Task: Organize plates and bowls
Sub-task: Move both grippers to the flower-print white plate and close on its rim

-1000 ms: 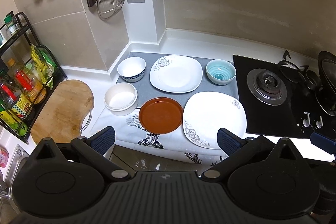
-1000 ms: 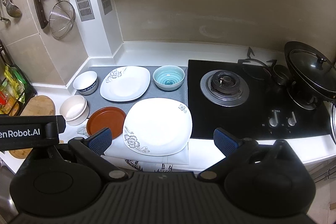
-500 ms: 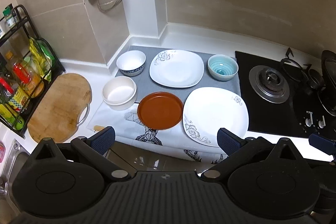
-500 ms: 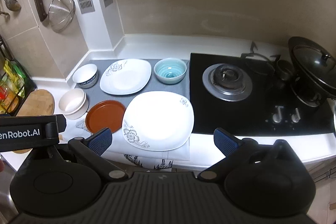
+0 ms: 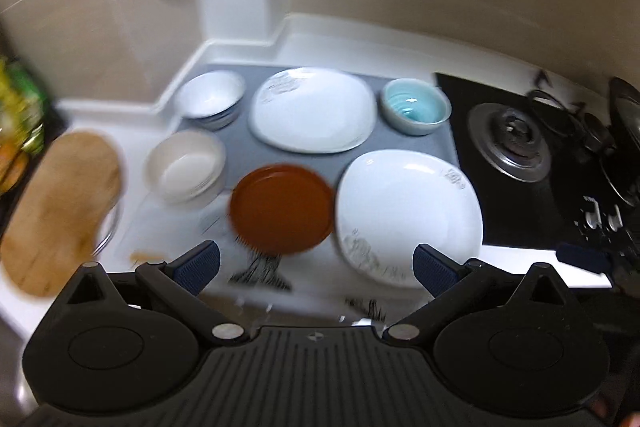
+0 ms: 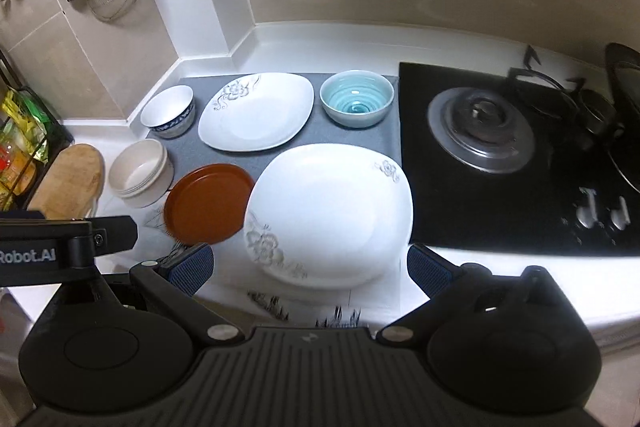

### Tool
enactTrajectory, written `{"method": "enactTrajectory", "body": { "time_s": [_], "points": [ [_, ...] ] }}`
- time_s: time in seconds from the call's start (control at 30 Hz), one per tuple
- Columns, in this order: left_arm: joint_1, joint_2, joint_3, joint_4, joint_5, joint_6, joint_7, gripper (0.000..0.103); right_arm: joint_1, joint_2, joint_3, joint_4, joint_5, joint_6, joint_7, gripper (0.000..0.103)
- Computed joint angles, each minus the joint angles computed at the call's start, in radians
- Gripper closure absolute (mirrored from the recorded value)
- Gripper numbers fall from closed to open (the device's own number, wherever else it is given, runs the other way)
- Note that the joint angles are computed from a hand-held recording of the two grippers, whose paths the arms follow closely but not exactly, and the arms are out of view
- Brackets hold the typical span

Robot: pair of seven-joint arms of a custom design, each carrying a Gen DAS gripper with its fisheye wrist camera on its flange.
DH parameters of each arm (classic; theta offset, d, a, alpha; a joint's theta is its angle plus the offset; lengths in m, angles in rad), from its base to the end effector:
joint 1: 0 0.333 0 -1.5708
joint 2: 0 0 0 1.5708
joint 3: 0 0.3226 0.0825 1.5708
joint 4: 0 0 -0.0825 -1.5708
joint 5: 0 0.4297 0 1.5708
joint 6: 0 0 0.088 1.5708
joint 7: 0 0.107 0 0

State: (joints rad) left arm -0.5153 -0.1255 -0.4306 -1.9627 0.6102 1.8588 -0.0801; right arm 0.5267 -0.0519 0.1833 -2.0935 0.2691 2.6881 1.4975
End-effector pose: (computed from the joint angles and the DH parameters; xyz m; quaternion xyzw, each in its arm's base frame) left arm 0.3647 -0.4445 0.5338 -0.8242 0.4718 -0.1557 0.2719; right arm 0.4751 0.3990 0.5042 -0.8321 0.4478 -0.0618 0.3214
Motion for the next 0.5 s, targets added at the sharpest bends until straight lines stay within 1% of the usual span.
{"method": "enactTrajectory", "body": {
  "time_s": [0.03,0.07,0.1,0.13,0.17,0.2,0.23,0.27,0.3,0.33,0.37,0.4,0.43,0.47,0.5],
  "points": [
    [0.008,-0.025,0.018,-0.057,0.000,0.085,0.004,0.001,0.001,0.022,-0.003,0.000,0.030,0.027,-0.033,0.000],
    [0.020,-0.038,0.035,-0.095,-0.022,0.148,0.015,0.001,0.001,0.043,-0.005,0.000,0.064,0.055,-0.068,0.000],
    [0.034,-0.057,0.056,-0.142,-0.054,0.224,0.034,0.001,-0.002,0.062,-0.005,-0.001,0.133,0.085,-0.123,0.000],
    [0.049,-0.081,0.077,-0.198,-0.091,0.324,0.053,0.001,-0.010,0.080,-0.001,0.001,0.264,0.112,-0.225,0.000],
    [0.066,-0.097,0.092,-0.247,-0.117,0.419,0.063,0.003,-0.036,0.097,0.020,0.006,0.375,0.135,-0.308,0.000],
    [0.083,-0.103,0.106,-0.286,-0.146,0.498,0.082,0.011,-0.028,0.111,0.007,0.006,0.416,0.171,-0.328,0.000],
    [0.097,-0.094,0.117,-0.306,-0.180,0.548,0.111,0.018,-0.015,0.125,-0.012,0.003,0.387,0.217,-0.299,0.000],
    [0.106,-0.081,0.127,-0.321,-0.228,0.596,0.142,0.029,-0.034,0.142,0.002,0.001,0.345,0.261,-0.279,0.000],
    [0.117,-0.073,0.138,-0.346,-0.271,0.648,0.181,0.035,-0.042,0.161,0.000,0.009,0.309,0.278,-0.269,0.000],
    [0.129,-0.054,0.147,-0.366,-0.307,0.730,0.206,0.036,-0.058,0.177,0.007,0.022,0.303,0.274,-0.276,0.000],
    [0.136,-0.034,0.160,-0.385,-0.367,0.812,0.244,0.036,-0.090,0.194,0.027,0.043,0.353,0.248,-0.321,0.000],
    [0.130,-0.014,0.176,-0.402,-0.470,0.878,0.304,0.037,-0.123,0.210,0.047,0.070,0.419,0.199,-0.365,0.000],
    [0.129,0.009,0.185,-0.409,-0.552,0.928,0.349,0.039,-0.143,0.225,0.049,0.095,0.453,0.143,-0.369,0.000],
    [0.131,0.033,0.187,-0.410,-0.615,0.970,0.386,0.044,-0.161,0.241,0.051,0.119,0.495,0.097,-0.369,0.000],
    [0.137,0.057,0.183,-0.403,-0.653,0.981,0.407,0.046,-0.194,0.263,0.066,0.147,0.597,0.048,-0.415,0.001]
  ]
}}
